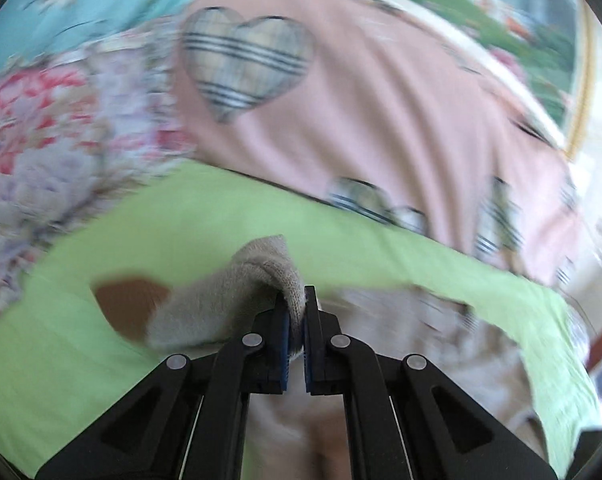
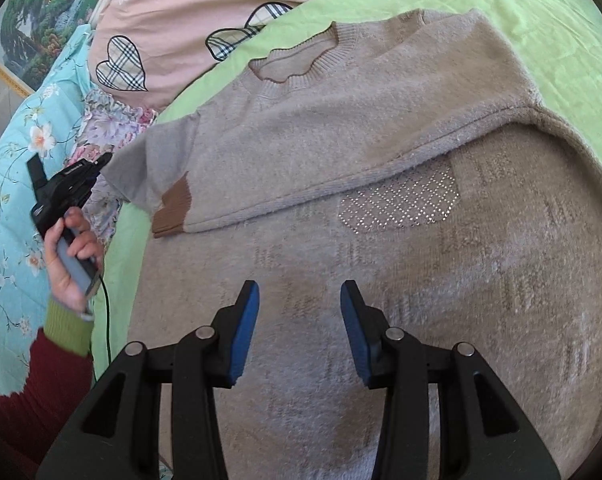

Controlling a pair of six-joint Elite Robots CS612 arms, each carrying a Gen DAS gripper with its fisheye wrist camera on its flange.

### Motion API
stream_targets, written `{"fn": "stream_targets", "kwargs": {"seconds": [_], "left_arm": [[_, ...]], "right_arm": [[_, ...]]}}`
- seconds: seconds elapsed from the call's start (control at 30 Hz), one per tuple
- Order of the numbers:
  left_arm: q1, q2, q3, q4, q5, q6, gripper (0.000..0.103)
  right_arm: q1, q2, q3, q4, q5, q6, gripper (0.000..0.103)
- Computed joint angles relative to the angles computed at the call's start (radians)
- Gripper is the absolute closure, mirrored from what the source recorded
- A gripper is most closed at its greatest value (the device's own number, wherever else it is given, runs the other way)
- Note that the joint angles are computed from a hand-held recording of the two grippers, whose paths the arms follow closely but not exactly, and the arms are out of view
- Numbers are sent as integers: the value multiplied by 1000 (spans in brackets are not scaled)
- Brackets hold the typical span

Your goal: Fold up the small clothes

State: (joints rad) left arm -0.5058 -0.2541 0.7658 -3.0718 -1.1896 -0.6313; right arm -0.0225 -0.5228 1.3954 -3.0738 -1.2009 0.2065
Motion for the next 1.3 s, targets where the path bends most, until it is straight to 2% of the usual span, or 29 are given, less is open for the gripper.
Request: {"fn": "stream_targets", "kwargs": {"seconds": [0.07,0.2,0.27,0.37,0.47,0.5,0.53,0.63,0.73,0.8,0.9,1.03,1.1,1.2,1.3], "left_arm": [[-22,7,-9,-18,-43,29,100],[-56,52,-85,2,-139,90,100],[-69,88,-148,52,-184,97,100],[-92,109,-179,99,-214,113,100],[-96,161,-271,199,-269,134,99],[-97,179,-303,236,-286,140,98],[-100,190,-323,276,-301,149,93],[-100,179,-292,295,-339,148,83],[-96,111,-149,209,-356,136,66],[-96,58,-37,142,-344,139,62],[-90,-16,115,57,-321,125,62],[-74,-74,230,28,-237,81,61],[-64,-90,256,62,-170,45,62],[-47,-98,262,127,-109,-2,62],[-35,-94,245,192,-93,-7,62]], "right_arm": [[-2,-4,11,-13,5,8,59],[-10,-10,35,-69,-5,47,59],[-15,-13,43,-87,-14,61,59],[-22,-15,50,-108,-23,83,59],[-28,-16,51,-124,-29,98,59],[-29,-16,50,-126,-29,100,59],[-30,-15,46,-127,-29,101,59],[-30,-11,29,-126,-36,94,59],[-26,-7,0,-120,-42,58,59],[-20,-3,-20,-113,-43,33,59],[-2,13,-76,-78,-34,-49,59],[32,41,-151,-16,-29,-190,58],[54,58,-188,12,-47,-293,55],[86,82,-231,45,-86,-465,54],[120,110,-278,72,-161,-653,52]]}}
